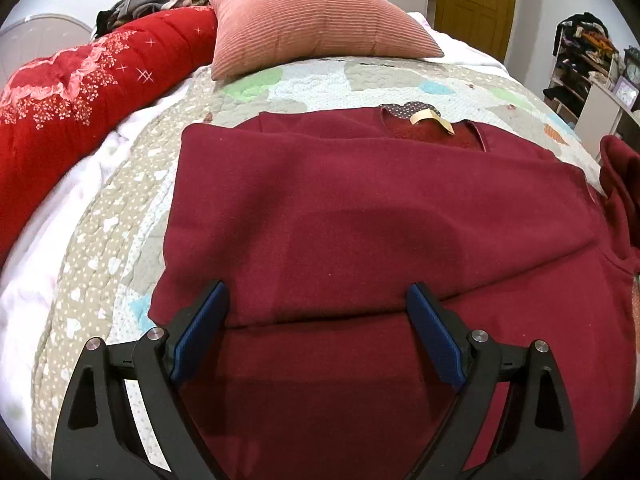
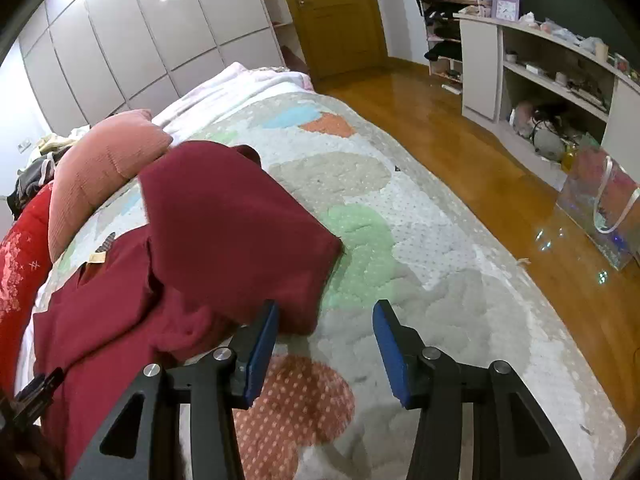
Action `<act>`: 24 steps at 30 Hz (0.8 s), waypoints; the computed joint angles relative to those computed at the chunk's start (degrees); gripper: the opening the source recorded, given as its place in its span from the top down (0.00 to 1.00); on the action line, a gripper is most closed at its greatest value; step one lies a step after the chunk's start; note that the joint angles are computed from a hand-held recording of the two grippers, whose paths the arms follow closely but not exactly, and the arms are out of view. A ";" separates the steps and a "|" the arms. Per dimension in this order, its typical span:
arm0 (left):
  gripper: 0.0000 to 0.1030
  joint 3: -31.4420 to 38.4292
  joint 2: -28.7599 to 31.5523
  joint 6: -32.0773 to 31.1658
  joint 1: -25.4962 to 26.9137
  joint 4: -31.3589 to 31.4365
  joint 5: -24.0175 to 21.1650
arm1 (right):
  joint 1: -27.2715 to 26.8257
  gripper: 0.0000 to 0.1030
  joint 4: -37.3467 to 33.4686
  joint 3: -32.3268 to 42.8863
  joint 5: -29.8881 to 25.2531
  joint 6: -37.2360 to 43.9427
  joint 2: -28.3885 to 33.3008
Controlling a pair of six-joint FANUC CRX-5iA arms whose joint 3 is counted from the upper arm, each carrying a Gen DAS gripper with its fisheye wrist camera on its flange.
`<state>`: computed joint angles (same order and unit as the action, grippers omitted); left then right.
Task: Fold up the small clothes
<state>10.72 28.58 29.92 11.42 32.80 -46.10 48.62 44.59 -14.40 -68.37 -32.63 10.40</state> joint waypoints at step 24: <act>0.10 0.19 0.28 -0.27 0.11 0.59 -0.60 | 0.98 0.97 18.75 2.68 -21.69 7.98 -7.51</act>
<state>10.91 28.86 29.65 11.53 33.39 -46.70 49.61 63.34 -11.71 -90.06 -24.65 2.89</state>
